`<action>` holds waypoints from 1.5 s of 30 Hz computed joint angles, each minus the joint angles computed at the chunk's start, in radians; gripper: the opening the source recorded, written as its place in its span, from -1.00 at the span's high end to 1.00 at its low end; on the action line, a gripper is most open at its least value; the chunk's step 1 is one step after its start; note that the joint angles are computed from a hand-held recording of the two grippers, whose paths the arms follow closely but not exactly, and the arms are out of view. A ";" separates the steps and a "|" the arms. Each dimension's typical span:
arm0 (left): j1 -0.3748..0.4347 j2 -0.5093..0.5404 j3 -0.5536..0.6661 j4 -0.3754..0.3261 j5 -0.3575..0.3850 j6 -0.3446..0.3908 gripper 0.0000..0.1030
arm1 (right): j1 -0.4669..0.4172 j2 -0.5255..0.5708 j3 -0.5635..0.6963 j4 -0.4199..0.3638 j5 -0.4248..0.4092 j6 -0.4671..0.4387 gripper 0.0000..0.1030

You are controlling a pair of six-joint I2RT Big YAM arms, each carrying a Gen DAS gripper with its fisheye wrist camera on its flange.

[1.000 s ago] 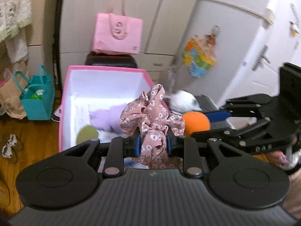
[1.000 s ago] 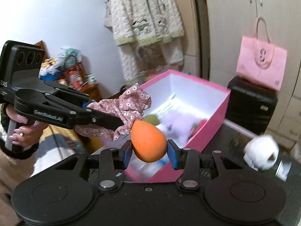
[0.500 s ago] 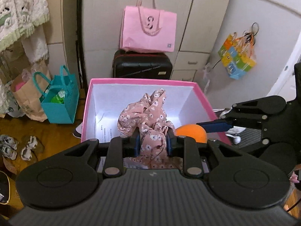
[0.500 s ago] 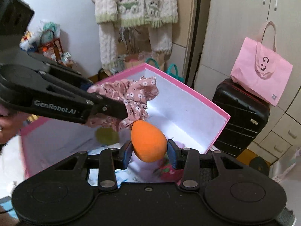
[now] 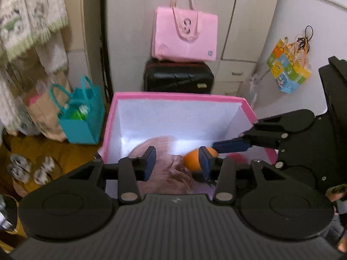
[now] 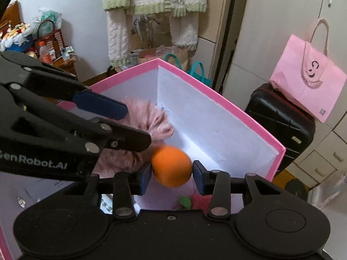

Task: Organize soft objects
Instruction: 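Lower the cloth and sponge into the box and open both tools, then move both tools back toward the white plush cat on the table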

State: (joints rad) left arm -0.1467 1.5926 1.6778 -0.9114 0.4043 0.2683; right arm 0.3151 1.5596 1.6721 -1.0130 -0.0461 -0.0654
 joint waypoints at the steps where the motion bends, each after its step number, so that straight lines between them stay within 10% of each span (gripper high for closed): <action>1: 0.001 -0.015 -0.019 0.032 -0.012 0.001 0.04 | -0.001 -0.008 -0.009 0.009 -0.006 0.009 -0.33; 11: 0.070 -0.167 -0.127 0.110 0.022 0.032 -0.09 | -0.021 -0.177 -0.133 0.093 -0.054 0.102 -0.43; 25: 0.108 -0.339 -0.139 -0.212 0.124 0.252 -0.62 | -0.005 -0.465 -0.264 0.021 -0.100 0.068 -0.43; 38: 0.027 -0.459 -0.220 -0.319 0.117 0.334 -0.90 | -0.044 -0.697 -0.401 -0.058 -0.122 0.077 -0.71; 45: -0.079 -0.505 -0.333 -0.247 0.051 0.344 -0.98 | -0.147 -0.792 -0.516 -0.048 -0.230 0.057 -0.79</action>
State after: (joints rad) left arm -0.2253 1.0875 1.3446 -1.1582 0.4549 0.6122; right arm 0.1682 0.7676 1.1565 -1.0612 -0.2759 -0.0080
